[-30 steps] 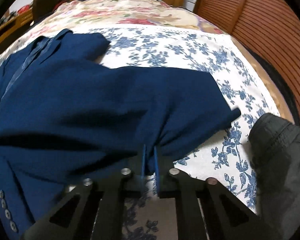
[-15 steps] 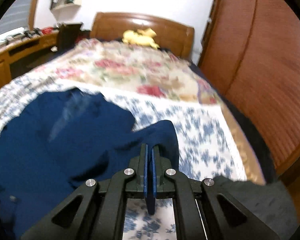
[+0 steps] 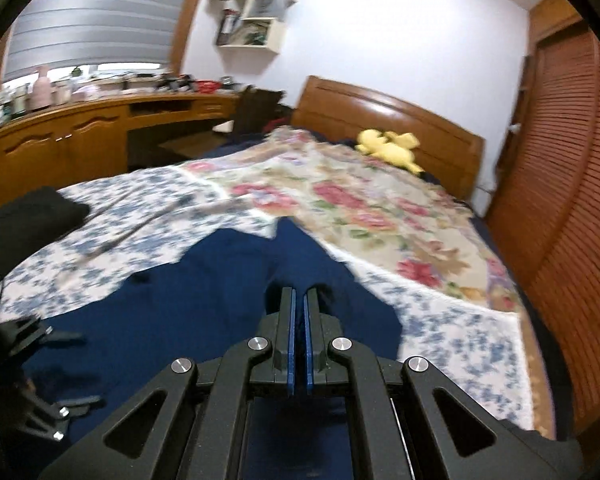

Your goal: Fold large clothes

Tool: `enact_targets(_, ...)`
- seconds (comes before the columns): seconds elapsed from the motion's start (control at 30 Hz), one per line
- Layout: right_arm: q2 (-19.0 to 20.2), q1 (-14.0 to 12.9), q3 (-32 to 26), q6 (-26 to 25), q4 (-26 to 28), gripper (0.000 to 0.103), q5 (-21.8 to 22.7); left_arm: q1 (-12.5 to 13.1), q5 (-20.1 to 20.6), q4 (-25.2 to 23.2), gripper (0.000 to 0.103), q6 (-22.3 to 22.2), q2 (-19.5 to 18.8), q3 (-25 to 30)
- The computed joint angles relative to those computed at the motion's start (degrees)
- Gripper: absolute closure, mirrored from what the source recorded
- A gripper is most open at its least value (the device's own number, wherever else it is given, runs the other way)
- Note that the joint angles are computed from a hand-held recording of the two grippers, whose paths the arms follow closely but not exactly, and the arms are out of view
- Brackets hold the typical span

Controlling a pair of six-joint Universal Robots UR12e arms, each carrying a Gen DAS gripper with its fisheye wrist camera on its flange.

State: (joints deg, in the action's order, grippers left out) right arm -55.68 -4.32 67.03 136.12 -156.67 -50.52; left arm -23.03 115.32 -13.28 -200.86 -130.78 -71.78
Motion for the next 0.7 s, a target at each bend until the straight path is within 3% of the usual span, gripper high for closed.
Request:
enact_targets(0.23, -1.39, -0.70, 3.91, -5.46, 6.40, 0.100, 0.06, 0.22, 1.08, 0.68, 0.027, -0.76, 1.16, -2.21)
enact_targets(0.7, -0.13, -0.32, 5.30, -0.48, 10.54, 0.100, 0.79, 0.33, 1.67, 0.49, 0.027, -0.74, 1.64, -3.14)
